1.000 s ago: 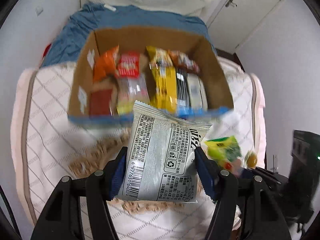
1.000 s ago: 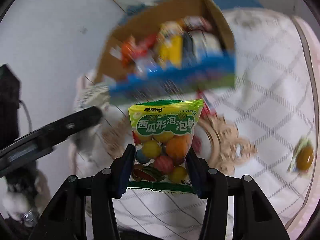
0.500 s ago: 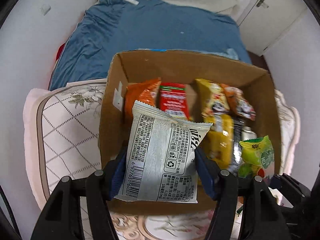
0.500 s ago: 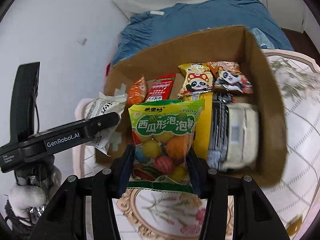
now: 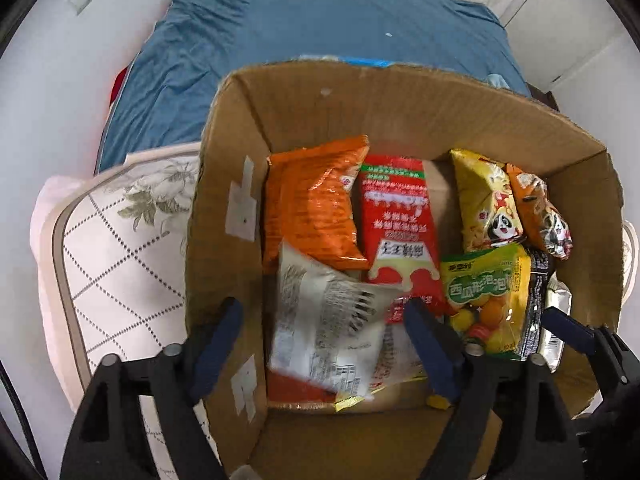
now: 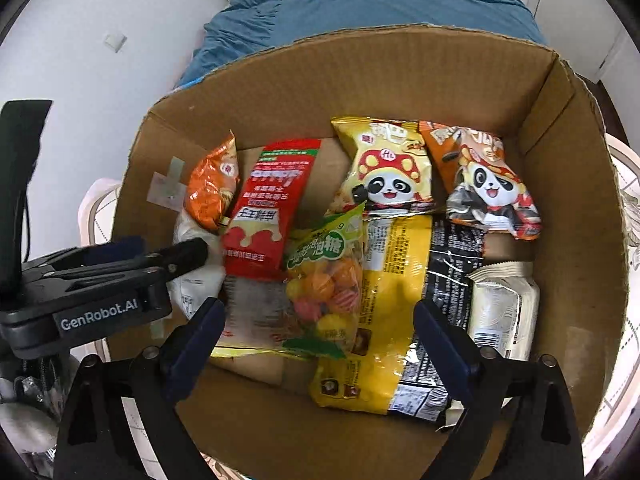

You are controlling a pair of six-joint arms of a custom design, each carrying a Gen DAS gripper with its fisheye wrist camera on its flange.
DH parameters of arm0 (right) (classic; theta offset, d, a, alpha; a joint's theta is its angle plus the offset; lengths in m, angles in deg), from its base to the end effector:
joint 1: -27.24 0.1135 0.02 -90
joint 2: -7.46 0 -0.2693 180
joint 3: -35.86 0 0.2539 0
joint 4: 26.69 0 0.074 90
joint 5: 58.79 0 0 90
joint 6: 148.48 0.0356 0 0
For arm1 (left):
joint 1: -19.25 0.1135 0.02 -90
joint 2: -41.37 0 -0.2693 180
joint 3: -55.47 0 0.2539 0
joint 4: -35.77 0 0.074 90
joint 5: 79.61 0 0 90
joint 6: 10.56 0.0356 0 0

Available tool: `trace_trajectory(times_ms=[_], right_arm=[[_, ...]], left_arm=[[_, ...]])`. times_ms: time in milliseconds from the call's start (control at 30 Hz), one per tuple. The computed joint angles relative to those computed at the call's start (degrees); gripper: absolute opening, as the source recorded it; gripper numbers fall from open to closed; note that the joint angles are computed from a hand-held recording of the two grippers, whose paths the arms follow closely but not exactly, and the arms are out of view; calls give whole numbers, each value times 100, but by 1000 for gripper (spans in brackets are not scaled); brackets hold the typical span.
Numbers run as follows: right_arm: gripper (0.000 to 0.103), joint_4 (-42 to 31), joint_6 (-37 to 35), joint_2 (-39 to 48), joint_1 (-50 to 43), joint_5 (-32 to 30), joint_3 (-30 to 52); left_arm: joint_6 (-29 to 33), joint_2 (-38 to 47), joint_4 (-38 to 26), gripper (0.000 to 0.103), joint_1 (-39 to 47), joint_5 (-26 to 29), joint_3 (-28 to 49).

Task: Organize snacks
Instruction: 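Carry both packets into the box and open both tools, then move both tools back over the last snacks on the bed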

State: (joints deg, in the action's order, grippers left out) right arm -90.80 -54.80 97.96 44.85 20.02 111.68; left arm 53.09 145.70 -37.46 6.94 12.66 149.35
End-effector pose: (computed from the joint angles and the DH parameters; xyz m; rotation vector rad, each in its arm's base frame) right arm 0.2735 0.0941 0.2116 -0.3881 2.9414 0.3394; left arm 0.3401 -0.0757 0.2195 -0.3693 3.0261 -0.1127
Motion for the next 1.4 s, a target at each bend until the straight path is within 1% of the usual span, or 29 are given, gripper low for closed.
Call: trace_trajectory(times_ms=[100, 267, 533, 667, 833, 1033, 1200, 1300, 1400], right_arm=[[97, -30, 7, -43, -19, 195, -7], [98, -256, 21, -386, -82, 730, -28], [98, -724, -240, -907, -462, 858, 8], [98, -986, -376, -1293, -597, 871, 18], [98, -1235, -462, -1820, -713, 853, -25], [98, -1643, -608, -2714, -869, 847, -113], [98, -2076, -707, -3482, -928, 824, -74], [98, -2406, -705, -3932, -900, 868, 79], [98, -2787, -767, -4333, -1012, 774, 282]], left_arm=[[6, -18, -23, 92, -24, 27, 35], [-4, -140, -143, 94, -104, -98, 124], [-239, -624, -278, 94, -367, -192, 56], [-437, -932, -352, 94, -613, -359, -56], [-781, -1513, -494, 94, -1080, -730, -248], [-1331, -2242, -723, 94, -1671, -1210, -414], [-1871, -2705, -1106, 94, -2330, -1750, -317], [-2245, -2881, -1426, 94, -2816, -2150, -167], [-2670, -3008, -1758, 94, -3330, -2543, -17]])
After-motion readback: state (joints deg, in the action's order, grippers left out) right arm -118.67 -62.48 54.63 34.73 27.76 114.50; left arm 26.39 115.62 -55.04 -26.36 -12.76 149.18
